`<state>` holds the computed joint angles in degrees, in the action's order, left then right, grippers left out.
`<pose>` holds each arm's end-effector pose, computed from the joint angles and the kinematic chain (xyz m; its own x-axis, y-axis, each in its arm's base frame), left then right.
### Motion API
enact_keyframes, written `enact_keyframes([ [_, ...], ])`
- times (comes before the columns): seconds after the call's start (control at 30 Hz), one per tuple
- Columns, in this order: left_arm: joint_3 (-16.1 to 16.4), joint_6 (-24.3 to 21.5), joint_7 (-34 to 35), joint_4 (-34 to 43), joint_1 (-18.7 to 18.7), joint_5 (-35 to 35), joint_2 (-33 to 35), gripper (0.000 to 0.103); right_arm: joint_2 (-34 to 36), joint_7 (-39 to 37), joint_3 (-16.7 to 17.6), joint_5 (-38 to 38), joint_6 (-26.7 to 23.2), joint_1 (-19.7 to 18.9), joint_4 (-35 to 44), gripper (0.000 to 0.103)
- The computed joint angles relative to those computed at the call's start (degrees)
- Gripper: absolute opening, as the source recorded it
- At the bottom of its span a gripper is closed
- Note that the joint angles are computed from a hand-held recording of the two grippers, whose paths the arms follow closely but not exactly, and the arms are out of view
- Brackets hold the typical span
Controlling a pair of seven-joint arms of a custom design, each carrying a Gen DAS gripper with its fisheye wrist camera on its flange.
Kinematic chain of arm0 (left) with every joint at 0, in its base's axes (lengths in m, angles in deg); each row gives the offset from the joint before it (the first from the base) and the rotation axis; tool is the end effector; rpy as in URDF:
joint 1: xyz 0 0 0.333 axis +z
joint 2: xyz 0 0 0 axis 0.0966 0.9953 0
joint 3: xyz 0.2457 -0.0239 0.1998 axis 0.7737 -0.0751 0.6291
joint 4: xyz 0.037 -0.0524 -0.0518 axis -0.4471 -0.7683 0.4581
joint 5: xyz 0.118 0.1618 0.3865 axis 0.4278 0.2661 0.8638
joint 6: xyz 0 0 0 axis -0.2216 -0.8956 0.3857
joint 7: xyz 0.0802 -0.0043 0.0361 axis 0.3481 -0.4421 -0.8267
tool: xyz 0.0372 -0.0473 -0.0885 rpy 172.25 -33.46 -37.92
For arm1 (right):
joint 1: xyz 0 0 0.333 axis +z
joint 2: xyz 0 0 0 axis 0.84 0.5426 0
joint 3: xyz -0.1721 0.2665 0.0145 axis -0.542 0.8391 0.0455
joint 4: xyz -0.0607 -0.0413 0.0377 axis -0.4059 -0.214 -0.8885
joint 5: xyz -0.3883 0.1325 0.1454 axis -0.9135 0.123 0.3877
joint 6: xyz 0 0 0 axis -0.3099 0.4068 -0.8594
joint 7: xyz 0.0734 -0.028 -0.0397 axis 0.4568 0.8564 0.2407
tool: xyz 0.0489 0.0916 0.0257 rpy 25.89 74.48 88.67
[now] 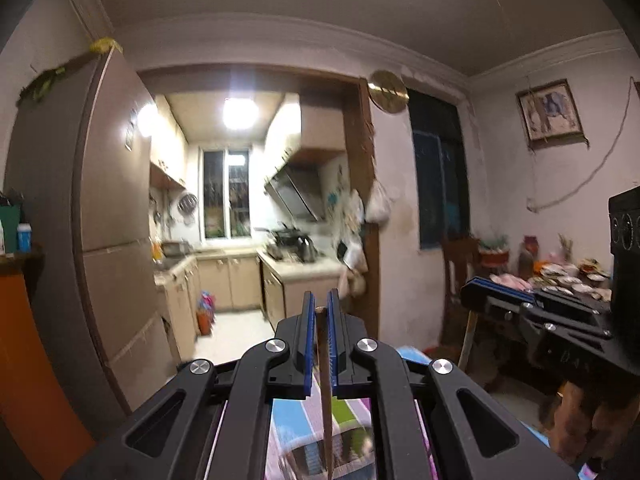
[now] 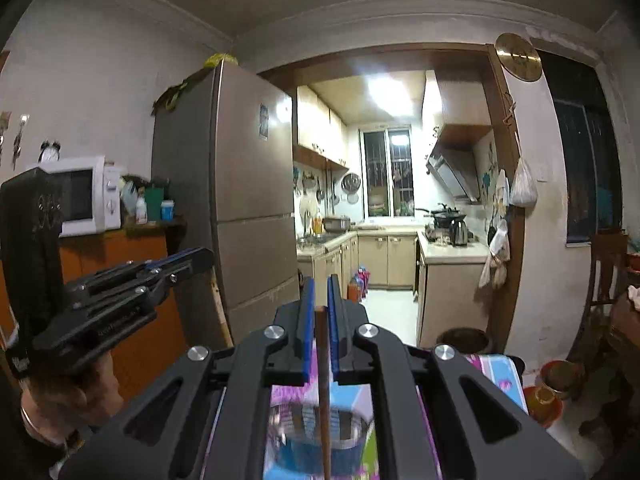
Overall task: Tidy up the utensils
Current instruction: 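Lower the right tool's chopstick into the blue holder and open while the left tool releases its chopstick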
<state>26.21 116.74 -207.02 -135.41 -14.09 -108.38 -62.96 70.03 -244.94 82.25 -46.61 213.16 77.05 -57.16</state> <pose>0.5200 -0.2454 0.7195 -0.7144 -0.6975 -0.0560 0.0156 0.0641 -0.9978 0.4200 0.3684 0.7145 -0.1068 -0.9928 -0.0546 -0.0403 0.0592 -0.9974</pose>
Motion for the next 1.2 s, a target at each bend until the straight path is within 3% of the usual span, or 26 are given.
enact_keyframes([
  [0.1, -1.32, 3.34, 3.39, 6.56, -0.29, -2.81, 5.26, 0.007, 2.24, 2.26, -1.17, -2.87, 1.8, -1.3, 2.72, 0.005],
  [0.23, -3.28, 5.46, -0.48, 11.46, 0.39, 1.43, 11.06, 0.007, 5.32, 7.07, -3.36, -6.04, 3.9, -2.15, 4.45, 0.005],
  [0.57, -6.27, 9.04, -6.96, 8.56, 2.15, 11.0, 16.04, 0.007, 9.93, 11.5, -7.9, -3.64, 10.18, -1.37, 2.88, 0.005],
  [0.73, -6.5, 8.18, -13.73, 7.2, 2.96, 18.23, 17.43, 0.007, 11.25, 11.22, -8.54, -2.06, 10.67, -0.36, 2.87, 0.005],
  [0.9, -7.15, 8.11, -16.2, 6.12, 3.81, 21.27, 18.06, 0.007, 12.02, 11.29, -9.04, -1.1, 10.67, 0.3, 2.7, 0.005],
  [1.2, -8.74, 13.13, -10.47, 5.28, 4.12, 17.66, 18.24, 0.008, 11.42, 10.68, -9.62, 3.85, 9.11, 1.11, 0.15, 0.006],
])
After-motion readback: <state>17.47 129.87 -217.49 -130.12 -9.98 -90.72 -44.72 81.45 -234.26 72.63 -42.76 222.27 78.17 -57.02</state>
